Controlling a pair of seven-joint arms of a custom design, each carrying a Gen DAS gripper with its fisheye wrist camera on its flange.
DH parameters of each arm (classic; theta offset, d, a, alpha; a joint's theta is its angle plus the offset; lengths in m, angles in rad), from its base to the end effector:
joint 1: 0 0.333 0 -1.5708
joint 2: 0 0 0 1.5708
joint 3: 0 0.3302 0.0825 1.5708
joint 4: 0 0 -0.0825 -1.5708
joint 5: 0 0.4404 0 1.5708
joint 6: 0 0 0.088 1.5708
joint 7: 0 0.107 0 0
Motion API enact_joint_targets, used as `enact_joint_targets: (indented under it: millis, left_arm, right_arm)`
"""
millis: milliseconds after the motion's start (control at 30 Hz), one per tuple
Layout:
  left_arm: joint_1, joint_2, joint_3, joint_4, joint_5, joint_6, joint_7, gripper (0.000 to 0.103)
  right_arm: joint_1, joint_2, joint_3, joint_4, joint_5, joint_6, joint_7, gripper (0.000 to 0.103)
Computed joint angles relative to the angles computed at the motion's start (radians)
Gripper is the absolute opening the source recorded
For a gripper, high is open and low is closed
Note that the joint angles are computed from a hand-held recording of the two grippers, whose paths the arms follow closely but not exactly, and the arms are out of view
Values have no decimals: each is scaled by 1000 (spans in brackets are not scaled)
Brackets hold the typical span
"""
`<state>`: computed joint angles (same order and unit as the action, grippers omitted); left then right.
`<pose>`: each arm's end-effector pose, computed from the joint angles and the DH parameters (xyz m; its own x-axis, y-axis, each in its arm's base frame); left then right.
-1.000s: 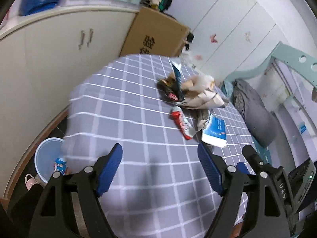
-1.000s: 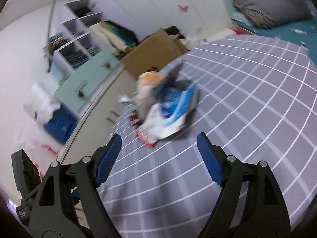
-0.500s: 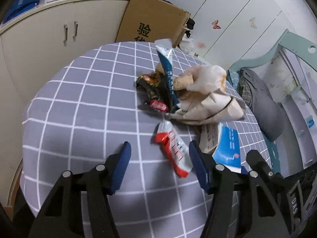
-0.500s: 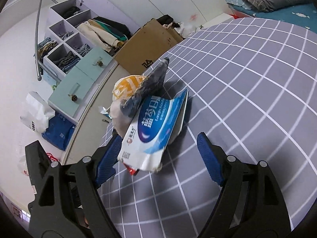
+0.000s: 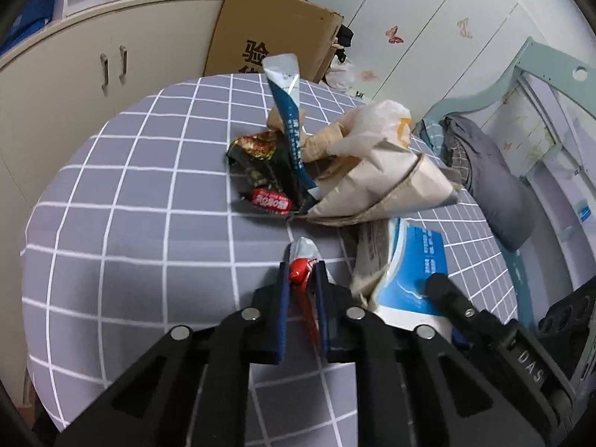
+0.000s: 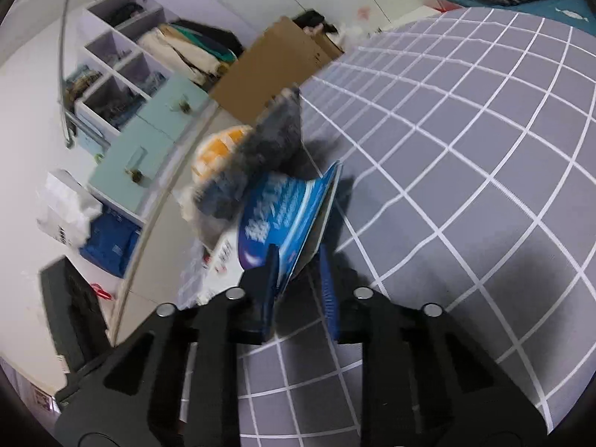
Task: Collect trash
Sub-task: 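Grasp the red-white packet with the left tool while the right tool grasps the blue tissue pack, then carry both items to the wastebasket and open the right tool to drop the tissue pack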
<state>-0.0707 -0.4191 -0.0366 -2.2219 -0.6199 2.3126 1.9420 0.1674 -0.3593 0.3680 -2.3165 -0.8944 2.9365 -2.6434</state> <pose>0.5141 -0.0691 0.6000 -0.2748 -0.8829 0.3808 -0.8370 0.0247 -0.5466 0.4266 0.3310 0.5527 -0.2295 -0.6639 -0.7118 -0.4791 0.7136 -0.5111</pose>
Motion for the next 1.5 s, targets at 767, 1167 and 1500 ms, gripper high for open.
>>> enact_joint_targets:
  millis: [767,1167,1500]
  left_arm:
    - [92,-296,184,-151,-152,-180,158,11]
    - [256,-279,300,-145,-121,-217,212,11]
    - [410,-86,331,-89,-116,-173,231,11]
  right_arm:
    - [22,-209,168,-18,-116,-162,169,8]
    - [126,210,206,353,-270,-190,19,8]
    - [321,683,178,759,-196,-282,-350,8]
